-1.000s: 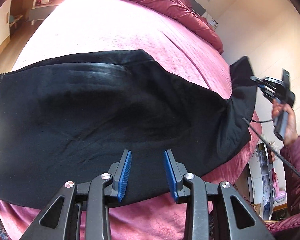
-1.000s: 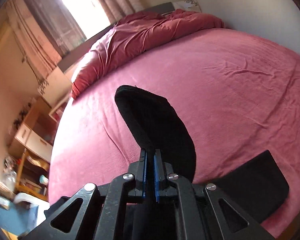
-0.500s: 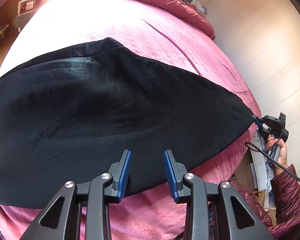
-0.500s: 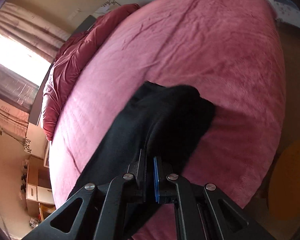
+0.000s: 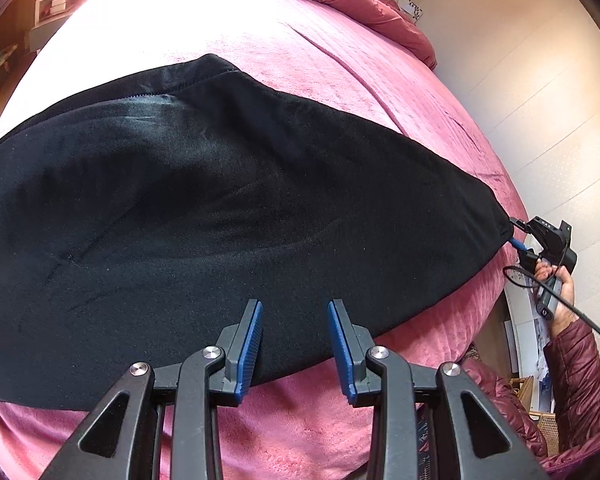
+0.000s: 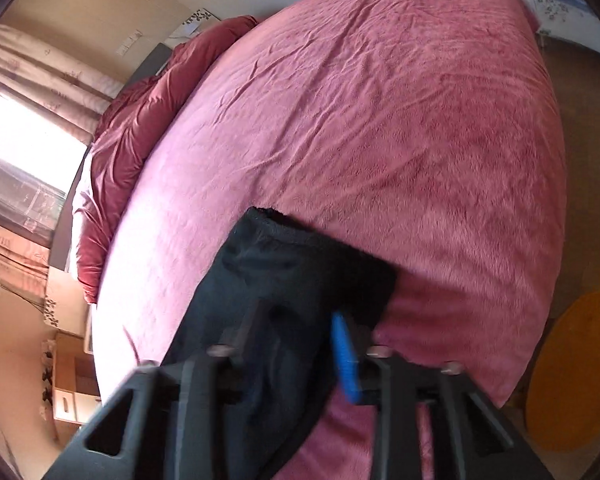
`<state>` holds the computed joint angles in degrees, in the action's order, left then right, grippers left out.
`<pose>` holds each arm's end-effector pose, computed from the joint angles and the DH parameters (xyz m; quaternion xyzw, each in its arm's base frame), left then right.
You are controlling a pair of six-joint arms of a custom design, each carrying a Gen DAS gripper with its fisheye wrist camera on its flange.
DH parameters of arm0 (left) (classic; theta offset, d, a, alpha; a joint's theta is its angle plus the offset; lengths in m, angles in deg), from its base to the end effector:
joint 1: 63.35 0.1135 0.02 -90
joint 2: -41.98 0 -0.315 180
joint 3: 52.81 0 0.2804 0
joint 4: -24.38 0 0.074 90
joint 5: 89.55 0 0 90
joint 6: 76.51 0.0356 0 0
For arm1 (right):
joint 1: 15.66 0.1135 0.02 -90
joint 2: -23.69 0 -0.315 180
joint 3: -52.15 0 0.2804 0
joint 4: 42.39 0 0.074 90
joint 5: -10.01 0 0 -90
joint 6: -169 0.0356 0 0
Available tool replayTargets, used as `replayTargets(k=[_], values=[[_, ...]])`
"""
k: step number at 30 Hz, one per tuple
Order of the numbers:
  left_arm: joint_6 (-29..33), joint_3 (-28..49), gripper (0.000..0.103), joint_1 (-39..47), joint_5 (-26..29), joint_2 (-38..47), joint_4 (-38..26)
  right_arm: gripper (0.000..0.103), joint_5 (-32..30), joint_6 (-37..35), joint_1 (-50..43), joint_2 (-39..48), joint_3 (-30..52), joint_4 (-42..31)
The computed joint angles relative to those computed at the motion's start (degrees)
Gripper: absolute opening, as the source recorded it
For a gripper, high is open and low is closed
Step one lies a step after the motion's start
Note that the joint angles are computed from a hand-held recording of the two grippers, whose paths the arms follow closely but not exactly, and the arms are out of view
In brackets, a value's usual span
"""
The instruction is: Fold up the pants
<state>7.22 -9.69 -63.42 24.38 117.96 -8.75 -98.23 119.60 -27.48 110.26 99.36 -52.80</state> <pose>0.2226 -0.0147 0.1697 -0.0087 0.9578 -0.2137 0.1920 0.2838 -0.0480 0.1678 0.3606 0.8559 0.2286 0.2919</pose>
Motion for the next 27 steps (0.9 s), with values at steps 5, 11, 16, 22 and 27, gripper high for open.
replayTargets(k=[5,11,16,22,27], values=[[0.3,-0.2,0.034,-0.4,-0.9,-0.9,0.2,0.007,1.1,-4.8,-1.1,-4.8,0.4,-3.9],[0.9,-0.7,0.034,0.7,-1.3,-0.1,0.8,0.007,1.4,-8.6,-3.1,4.9,2.7,-6.6],[2.2,-1.2,0.034,1.6,-1.6,-0.7,0.6,0.014,0.3,-7.3,-3.9,3.6,0.0,-3.8],[3.6,-2.4,0.034,3.8,-1.5,-1.9,1.2,0.021,6.3,-11.0,-0.4,-10.7,-3.6,-12.4],[4.0,-2.9,0.034,7.5,-1.2,-2.1,1.2,0.021,7.6,-11.6,14.0,-15.7,-1.3,-16.8]])
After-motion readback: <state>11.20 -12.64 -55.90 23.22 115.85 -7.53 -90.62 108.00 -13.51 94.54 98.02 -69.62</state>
